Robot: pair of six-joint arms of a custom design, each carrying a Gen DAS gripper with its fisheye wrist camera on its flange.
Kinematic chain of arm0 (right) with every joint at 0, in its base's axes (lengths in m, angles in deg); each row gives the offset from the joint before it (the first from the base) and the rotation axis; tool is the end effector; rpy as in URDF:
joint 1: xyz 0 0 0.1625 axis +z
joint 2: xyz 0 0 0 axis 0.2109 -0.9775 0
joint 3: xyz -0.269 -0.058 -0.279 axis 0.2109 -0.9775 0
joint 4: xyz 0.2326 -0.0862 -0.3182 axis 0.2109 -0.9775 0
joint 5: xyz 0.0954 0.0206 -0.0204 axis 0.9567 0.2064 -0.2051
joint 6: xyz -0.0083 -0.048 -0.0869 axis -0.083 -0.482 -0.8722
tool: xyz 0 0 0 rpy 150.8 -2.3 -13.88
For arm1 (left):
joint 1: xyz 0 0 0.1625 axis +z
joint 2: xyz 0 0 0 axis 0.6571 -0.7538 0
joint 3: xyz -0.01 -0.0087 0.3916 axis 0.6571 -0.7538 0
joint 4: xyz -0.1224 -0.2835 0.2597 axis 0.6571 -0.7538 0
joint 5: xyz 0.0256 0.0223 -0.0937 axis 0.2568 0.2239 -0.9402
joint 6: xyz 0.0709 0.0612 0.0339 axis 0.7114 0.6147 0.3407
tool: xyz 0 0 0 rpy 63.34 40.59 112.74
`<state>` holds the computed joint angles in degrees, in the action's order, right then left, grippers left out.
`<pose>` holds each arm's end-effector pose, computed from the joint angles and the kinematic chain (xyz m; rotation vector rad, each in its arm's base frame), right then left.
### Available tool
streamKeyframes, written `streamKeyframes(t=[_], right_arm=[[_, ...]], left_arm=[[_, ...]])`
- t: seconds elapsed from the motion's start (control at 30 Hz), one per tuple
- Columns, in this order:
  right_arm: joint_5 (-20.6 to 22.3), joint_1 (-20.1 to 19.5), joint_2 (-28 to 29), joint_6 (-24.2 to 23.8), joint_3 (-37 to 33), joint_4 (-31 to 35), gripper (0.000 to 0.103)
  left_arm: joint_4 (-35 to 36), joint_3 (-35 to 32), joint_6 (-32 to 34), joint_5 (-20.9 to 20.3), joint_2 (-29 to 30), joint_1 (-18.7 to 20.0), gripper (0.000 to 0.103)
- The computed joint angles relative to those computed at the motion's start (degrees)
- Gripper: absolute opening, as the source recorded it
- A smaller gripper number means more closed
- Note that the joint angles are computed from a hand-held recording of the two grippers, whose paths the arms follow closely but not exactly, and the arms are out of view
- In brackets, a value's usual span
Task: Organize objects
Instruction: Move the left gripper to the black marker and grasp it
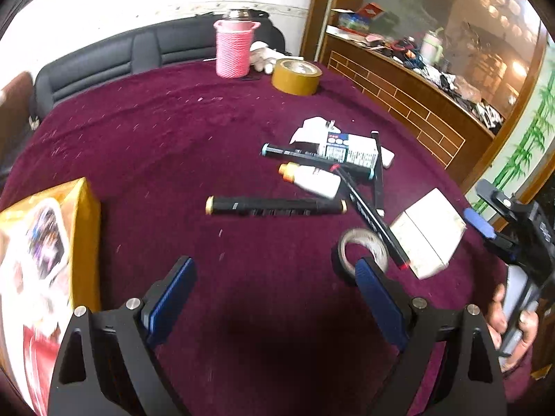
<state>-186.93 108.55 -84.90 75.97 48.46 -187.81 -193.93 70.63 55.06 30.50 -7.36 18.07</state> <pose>0.2954 -0.3449 0.0681 -0.0721 -2.5875 1.5574 -0.0694 -0.4754 0.3759 0.8145 2.4866 -0.5939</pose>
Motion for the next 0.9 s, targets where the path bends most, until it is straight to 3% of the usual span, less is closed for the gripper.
streamKeyframes(t=[0.07, 0.2, 0.33, 0.47, 0.5, 0.53, 0.57, 0.67, 0.77, 0.9], right_arm=[[-0.7, 0.0, 0.4, -0.5, -0.2, -0.7, 0.093], [1.9, -1.7, -0.1, 1.2, 0.2, 0.9, 0.093], [2.2, -2.2, -0.2, 1.6, 0.0, 1.7, 0.093], [2.7, -2.8, -0.4, 2.7, 0.2, 2.6, 0.094], [2.9, -3.1, -0.5, 3.0, 0.2, 3.0, 0.094], [3.2, -3.3, -0.5, 3.2, 0.3, 3.2, 0.094], [3.5, -3.5, -0.7, 3.4, 0.3, 3.6, 0.094], [3.8, -3.8, -0.7, 3.6, 0.3, 4.2, 0.094], [3.6, -3.8, -0.7, 3.9, 0.1, 4.9, 0.094], [3.8, -4.3, -0.8, 4.9, 0.4, 5.1, 0.094]], left_arm=[[-3.9, -0.5, 4.7, 0.3, 2.7, -0.2, 0.092], [-10.1, -3.2, 18.8, 1.3, 9.8, -0.3, 0.092], [-7.0, -7.9, 22.5, 1.6, 16.1, 1.0, 0.092], [1.7, -10.9, 20.3, -0.1, 19.2, 2.1, 0.092], [2.0, -10.6, 20.2, -0.3, 19.3, 2.2, 0.087], [1.8, -10.2, 20.1, -1.0, 18.9, 2.3, 0.076], [3.8, -10.7, 19.2, -1.2, 18.7, 2.3, 0.058], [6.1, -10.1, 17.3, -1.5, 17.3, 2.0, 0.027], [6.6, -6.7, 15.9, -1.1, 13.6, 0.8, 0.016], [6.2, -3.0, 14.1, -1.9, 9.9, 0.3, 0.015]])
